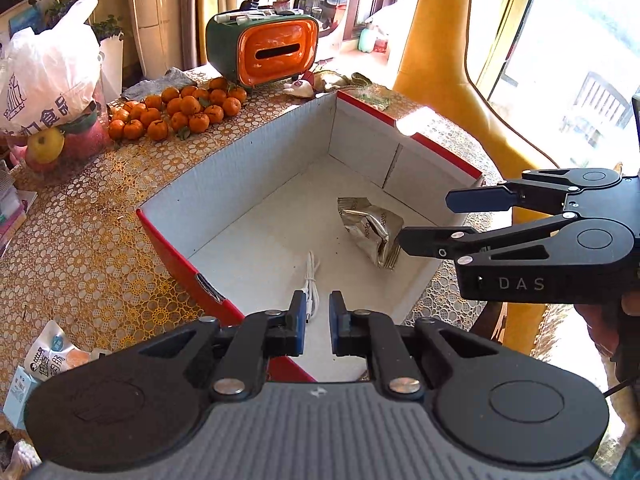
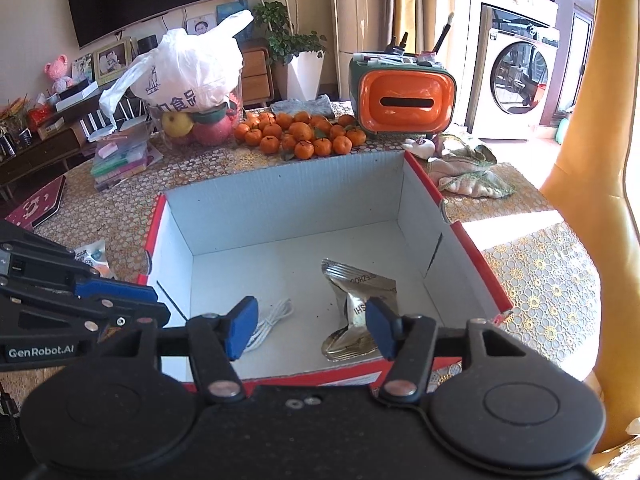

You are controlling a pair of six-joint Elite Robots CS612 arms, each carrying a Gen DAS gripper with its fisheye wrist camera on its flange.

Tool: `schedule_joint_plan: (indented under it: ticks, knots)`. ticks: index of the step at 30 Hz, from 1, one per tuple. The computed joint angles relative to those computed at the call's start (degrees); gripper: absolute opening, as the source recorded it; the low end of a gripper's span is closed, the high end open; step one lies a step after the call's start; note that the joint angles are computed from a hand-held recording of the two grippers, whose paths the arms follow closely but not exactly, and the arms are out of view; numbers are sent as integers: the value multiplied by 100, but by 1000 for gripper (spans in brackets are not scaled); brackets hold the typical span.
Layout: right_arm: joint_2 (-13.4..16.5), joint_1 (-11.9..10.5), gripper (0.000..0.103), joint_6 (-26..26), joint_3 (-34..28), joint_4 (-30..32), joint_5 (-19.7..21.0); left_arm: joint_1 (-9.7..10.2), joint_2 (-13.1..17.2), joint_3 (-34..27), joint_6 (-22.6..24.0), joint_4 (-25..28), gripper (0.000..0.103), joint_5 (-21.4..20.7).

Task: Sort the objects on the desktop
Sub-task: 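Withdraw both open tools from the red box back over the table items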

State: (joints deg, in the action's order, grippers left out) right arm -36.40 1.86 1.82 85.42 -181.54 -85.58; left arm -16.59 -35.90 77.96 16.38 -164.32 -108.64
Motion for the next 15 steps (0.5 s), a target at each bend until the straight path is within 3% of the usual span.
schedule_joint_plan:
  ticks: [8,15]
  knots:
    - [-159,93,62,-9,281,-323,186,126,-223,416,-54,-358,10,-247]
    - [-240,220,64,-74,451,-571,166,224,-358,751,-128,-812,10,-223]
